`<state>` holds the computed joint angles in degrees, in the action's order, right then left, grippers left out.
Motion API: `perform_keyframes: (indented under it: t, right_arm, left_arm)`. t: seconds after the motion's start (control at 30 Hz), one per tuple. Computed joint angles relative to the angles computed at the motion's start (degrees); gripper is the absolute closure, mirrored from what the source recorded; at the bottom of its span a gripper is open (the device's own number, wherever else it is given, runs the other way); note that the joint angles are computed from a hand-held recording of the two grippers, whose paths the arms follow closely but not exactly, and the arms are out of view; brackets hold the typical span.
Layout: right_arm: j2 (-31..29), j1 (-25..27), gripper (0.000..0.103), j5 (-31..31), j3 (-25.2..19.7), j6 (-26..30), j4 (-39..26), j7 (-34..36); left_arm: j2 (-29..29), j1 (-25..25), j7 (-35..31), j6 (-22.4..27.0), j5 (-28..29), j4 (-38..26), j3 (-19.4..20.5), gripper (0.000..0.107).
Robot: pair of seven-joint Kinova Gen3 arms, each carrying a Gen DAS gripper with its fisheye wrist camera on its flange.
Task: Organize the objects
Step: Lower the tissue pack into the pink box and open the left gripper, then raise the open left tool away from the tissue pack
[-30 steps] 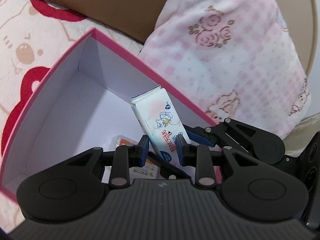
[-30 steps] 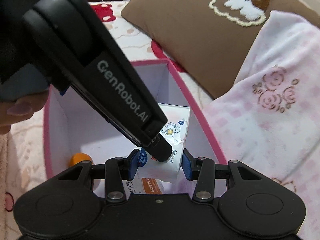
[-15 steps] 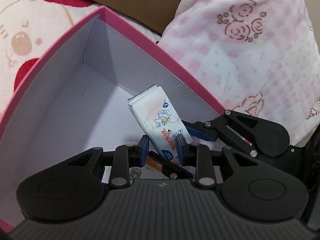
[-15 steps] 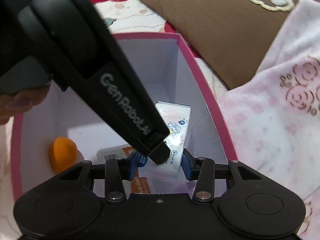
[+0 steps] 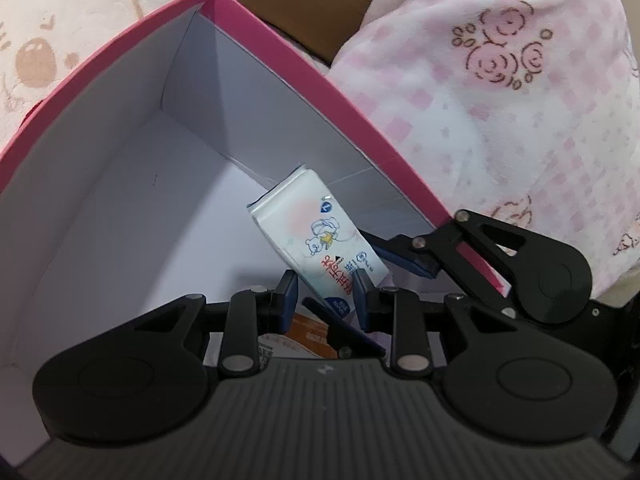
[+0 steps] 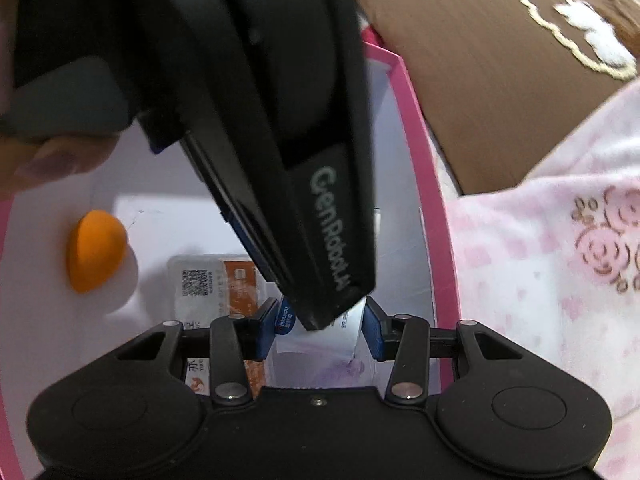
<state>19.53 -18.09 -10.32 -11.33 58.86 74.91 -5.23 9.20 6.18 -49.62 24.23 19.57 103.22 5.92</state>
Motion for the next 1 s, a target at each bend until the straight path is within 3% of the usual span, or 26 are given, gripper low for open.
perform_keyframes:
  t: [0.2,0.47,0.63,0.73,0.87,1.0]
  right_arm:
    - [-2.36,1.16,0.051,-0.73,-0.05,-3.26,3.18,0.19]
    - [-5.0,5.77,0.051,-7.6,0.56,1.0,3.11,-6.04]
    - [-6.33,9.71,0.051,-14.4,1.81,7.5,1.59,-10.24]
    - [-7.55,12.13,0.051,-19.2,3.14,11.25,1.59,-11.18]
    - [-11.61,12.55,0.05,-21.21,5.17,10.36,4.72,-13.9]
    - [-9.35,12.21,0.05,-22.92,6.35,11.41,0.63,-18.09]
  left_arm:
    - [-0.12,2.38,5.02,0.48,-5.2,-0.53,-1.34,0.081]
    - [-0.78,7.93,16.73,5.92,-18.88,-4.49,-3.35,0.08]
    - [-2.73,6.87,14.35,10.11,-20.52,-5.32,-1.56,0.08]
    - [-3.71,8.26,16.28,11.52,-24.08,-6.34,-0.89,0.08]
    - [-5.31,10.49,20.44,14.76,-29.83,-8.09,0.26,0.071]
    - [-6.97,11.46,22.17,19.87,-33.03,-10.5,1.93,0.066]
